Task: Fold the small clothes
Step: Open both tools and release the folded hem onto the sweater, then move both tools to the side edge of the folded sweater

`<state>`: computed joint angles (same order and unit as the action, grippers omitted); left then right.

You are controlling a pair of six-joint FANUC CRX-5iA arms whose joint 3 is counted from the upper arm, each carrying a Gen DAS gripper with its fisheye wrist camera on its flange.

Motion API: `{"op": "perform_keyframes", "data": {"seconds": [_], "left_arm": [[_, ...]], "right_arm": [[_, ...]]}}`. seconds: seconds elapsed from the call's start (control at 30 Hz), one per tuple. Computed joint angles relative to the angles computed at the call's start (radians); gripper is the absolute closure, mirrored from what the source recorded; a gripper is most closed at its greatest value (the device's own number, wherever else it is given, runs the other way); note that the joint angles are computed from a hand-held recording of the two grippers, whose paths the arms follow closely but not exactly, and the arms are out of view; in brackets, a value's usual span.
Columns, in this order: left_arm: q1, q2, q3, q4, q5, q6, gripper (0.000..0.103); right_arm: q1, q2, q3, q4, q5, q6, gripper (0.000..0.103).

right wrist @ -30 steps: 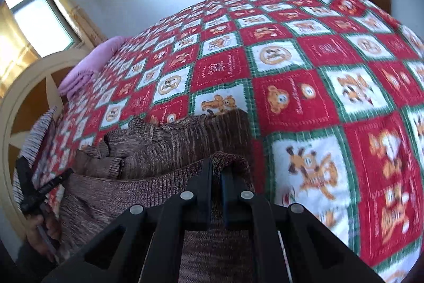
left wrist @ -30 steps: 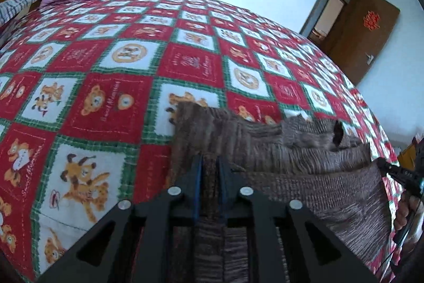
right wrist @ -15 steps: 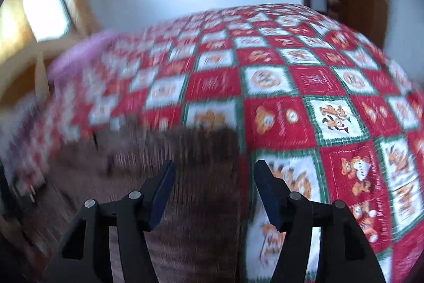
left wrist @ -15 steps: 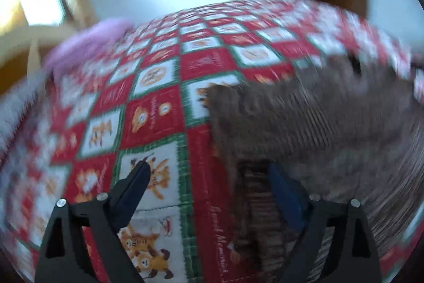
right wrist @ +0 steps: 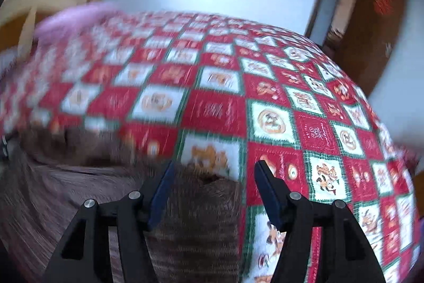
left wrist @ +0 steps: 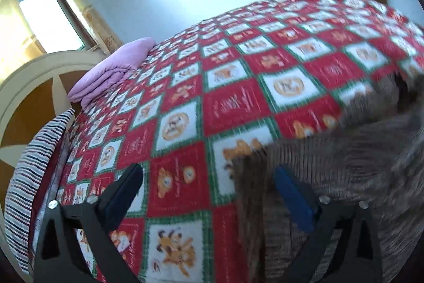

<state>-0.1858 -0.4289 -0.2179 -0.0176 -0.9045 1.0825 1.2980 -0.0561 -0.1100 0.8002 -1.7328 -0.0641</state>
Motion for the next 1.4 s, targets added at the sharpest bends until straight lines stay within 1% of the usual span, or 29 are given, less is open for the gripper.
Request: {"op": "perform_keyframes", "data": {"seconds": [0.07,0.13,0.2,0.23,0.27,0.33,0.4,0.47,0.5,0.53,0.6,0.63,0.73,0.77,0.8,0.87,0.9,0.93,1.0,1.07,1.17,1.23,1.3,1.33,1.37,1.4], "left_arm": [[0.009,0.004,0.008,0.006,-0.007,-0.01,0.0],[0.006,0.008,0.008,-0.023,-0.004,0.005,0.0],[0.023,0.01,0.001,-0.021,-0.018,0.009,0.0],[0.061,-0.001,-0.019,0.023,-0.034,-0.012,0.0],[0.095,-0.014,-0.042,0.069,-0.043,-0.04,0.0],[0.148,-0.054,-0.091,0.139,-0.045,-0.091,0.0],[0.202,-0.108,-0.157,0.213,-0.04,-0.162,0.0],[0.204,-0.132,-0.181,0.214,-0.036,-0.167,0.0],[0.202,-0.138,-0.19,0.215,-0.038,-0.167,0.0],[0.197,-0.141,-0.195,0.212,-0.041,-0.16,0.0],[0.177,-0.146,-0.191,0.162,-0.028,-0.093,0.0],[0.18,-0.143,-0.19,0.154,-0.027,-0.071,0.0],[0.208,-0.117,-0.18,0.157,-0.064,-0.014,0.0],[0.23,-0.116,-0.189,0.192,-0.073,-0.025,0.0],[0.258,-0.114,-0.199,0.237,-0.083,-0.046,0.0],[0.287,-0.116,-0.214,0.285,-0.098,-0.077,0.0],[0.309,-0.113,-0.222,0.32,-0.113,-0.094,0.0],[0.327,-0.114,-0.231,0.349,-0.122,-0.108,0.0],[0.364,-0.126,-0.256,0.408,-0.134,-0.143,0.0],[0.376,-0.131,-0.264,0.42,-0.137,-0.138,0.0],[0.364,-0.123,-0.256,0.401,-0.141,-0.119,0.0],[0.371,-0.125,-0.263,0.414,-0.14,-0.127,0.0],[0.385,-0.123,-0.269,0.434,-0.145,-0.134,0.0],[0.39,-0.12,-0.269,0.439,-0.15,-0.132,0.0],[0.396,-0.115,-0.269,0.447,-0.156,-0.131,0.0],[0.399,-0.114,-0.27,0.451,-0.157,-0.131,0.0]], "right_arm": [[0.014,-0.022,-0.018,0.005,0.022,-0.033,0.04],[0.04,-0.029,-0.035,0.005,0.012,-0.042,0.04],[0.076,-0.04,-0.058,-0.005,-0.003,-0.06,0.04],[0.092,-0.052,-0.07,-0.012,0.0,-0.079,0.04],[0.126,-0.082,-0.097,-0.025,0.005,-0.127,0.04],[0.182,-0.132,-0.148,-0.03,0.01,-0.211,0.04],[0.218,-0.154,-0.17,-0.046,-0.018,-0.253,0.04],[0.226,-0.156,-0.171,-0.065,-0.047,-0.264,0.04],[0.227,-0.159,-0.169,-0.075,-0.047,-0.269,0.04],[0.224,-0.162,-0.162,-0.083,-0.028,-0.272,0.04],[0.217,-0.155,-0.149,-0.077,0.034,-0.262,0.04],[0.207,-0.14,-0.133,-0.071,0.093,-0.242,0.04],[0.164,-0.075,-0.073,-0.083,0.281,-0.157,0.04],[0.151,-0.05,-0.049,-0.093,0.31,-0.128,0.04],[0.126,0.001,-0.001,-0.117,0.342,-0.076,0.04],[0.074,0.071,0.071,-0.185,0.403,0.016,0.04],[0.037,0.127,0.124,-0.232,0.414,0.079,0.04],[0.022,0.158,0.149,-0.246,0.394,0.097,0.04],[-0.017,0.232,0.197,-0.217,0.351,0.131,0.04],[-0.046,0.241,0.2,-0.206,0.369,0.105,0.037],[-0.074,0.279,0.258,-0.21,0.332,0.104,0.037],[-0.069,0.289,0.282,-0.197,0.327,0.092,0.038],[-0.039,0.288,0.28,-0.126,0.346,0.08,0.039],[-0.032,0.291,0.284,-0.11,0.348,0.084,0.04],[-0.031,0.3,0.298,-0.103,0.381,0.108,0.046],[-0.039,0.315,0.325,-0.129,0.403,0.149,0.054]]}}
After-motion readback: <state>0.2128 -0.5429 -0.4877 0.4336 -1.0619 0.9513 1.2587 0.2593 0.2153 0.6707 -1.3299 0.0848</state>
